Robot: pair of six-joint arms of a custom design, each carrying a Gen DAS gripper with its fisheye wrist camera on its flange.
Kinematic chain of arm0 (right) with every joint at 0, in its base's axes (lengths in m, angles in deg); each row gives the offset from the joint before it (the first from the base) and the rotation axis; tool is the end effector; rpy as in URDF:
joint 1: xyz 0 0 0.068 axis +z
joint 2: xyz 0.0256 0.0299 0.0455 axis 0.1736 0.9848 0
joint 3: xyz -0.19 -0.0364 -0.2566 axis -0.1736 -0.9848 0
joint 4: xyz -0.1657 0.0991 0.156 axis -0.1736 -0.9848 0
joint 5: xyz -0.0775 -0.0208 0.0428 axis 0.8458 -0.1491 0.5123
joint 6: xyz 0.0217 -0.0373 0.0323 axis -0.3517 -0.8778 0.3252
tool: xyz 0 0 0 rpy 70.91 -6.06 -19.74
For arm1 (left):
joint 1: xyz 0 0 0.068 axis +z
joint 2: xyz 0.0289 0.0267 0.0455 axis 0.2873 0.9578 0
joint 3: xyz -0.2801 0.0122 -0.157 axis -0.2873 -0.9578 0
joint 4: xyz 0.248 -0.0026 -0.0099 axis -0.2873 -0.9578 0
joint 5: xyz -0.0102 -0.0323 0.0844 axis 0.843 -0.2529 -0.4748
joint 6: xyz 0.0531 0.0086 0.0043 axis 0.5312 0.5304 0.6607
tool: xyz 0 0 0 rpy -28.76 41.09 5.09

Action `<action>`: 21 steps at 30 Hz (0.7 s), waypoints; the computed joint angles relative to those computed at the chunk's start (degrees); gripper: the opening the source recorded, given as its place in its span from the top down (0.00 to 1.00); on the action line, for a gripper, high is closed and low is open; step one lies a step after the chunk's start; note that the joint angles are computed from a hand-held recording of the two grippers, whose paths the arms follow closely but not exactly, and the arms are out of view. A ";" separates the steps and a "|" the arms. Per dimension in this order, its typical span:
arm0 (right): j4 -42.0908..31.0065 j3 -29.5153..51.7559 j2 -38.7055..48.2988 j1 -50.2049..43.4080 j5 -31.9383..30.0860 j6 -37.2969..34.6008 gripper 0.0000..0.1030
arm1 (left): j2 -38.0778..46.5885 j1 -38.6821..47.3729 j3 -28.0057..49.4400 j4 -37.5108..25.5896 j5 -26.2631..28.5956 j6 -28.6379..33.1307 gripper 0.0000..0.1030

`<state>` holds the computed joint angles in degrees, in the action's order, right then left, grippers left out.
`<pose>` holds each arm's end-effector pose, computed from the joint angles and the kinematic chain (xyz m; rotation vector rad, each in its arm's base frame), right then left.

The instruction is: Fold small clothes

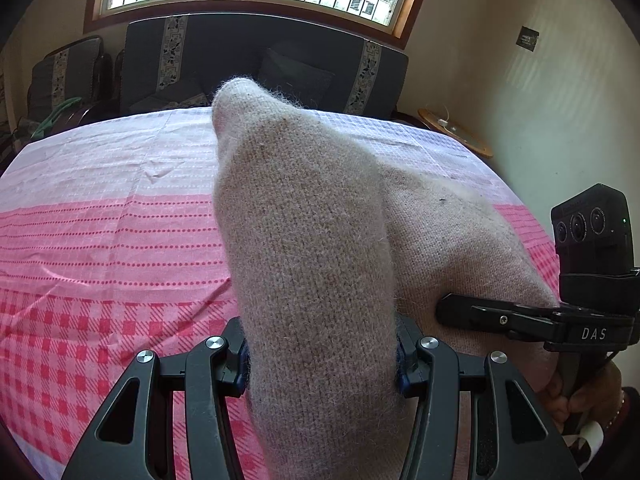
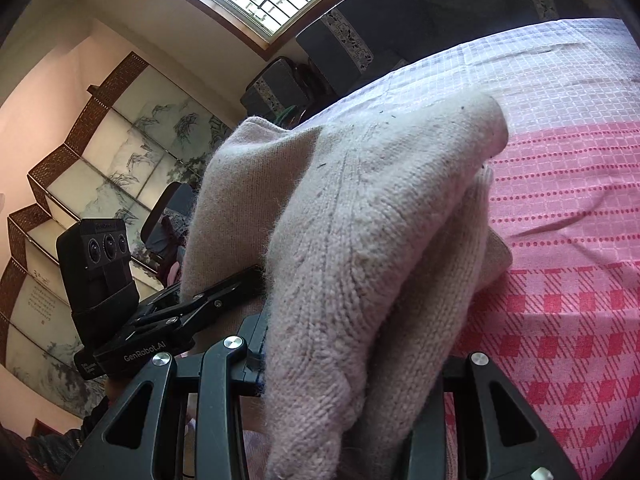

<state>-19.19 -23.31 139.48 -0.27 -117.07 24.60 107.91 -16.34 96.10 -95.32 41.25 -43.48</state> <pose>0.2569 -0.0191 0.2452 -0.1041 2.3893 1.0203 0.2199 -0.1430 0.2837 0.2395 2.4004 -0.4514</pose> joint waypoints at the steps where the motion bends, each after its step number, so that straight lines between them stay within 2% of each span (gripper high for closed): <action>1: 0.00 -0.35 -0.51 0.11 0.19 -0.10 0.66 | -0.66 -0.14 -0.31 -0.37 -0.14 -0.06 0.49; 9: 1.34 -3.30 -3.89 1.22 0.42 1.26 0.66 | -6.24 -2.89 -3.49 -2.93 -2.86 -1.08 0.49; 21: 1.50 -4.40 -4.37 0.61 -0.21 -0.66 0.66 | -13.08 -8.17 -7.69 -5.35 -7.48 -4.13 0.49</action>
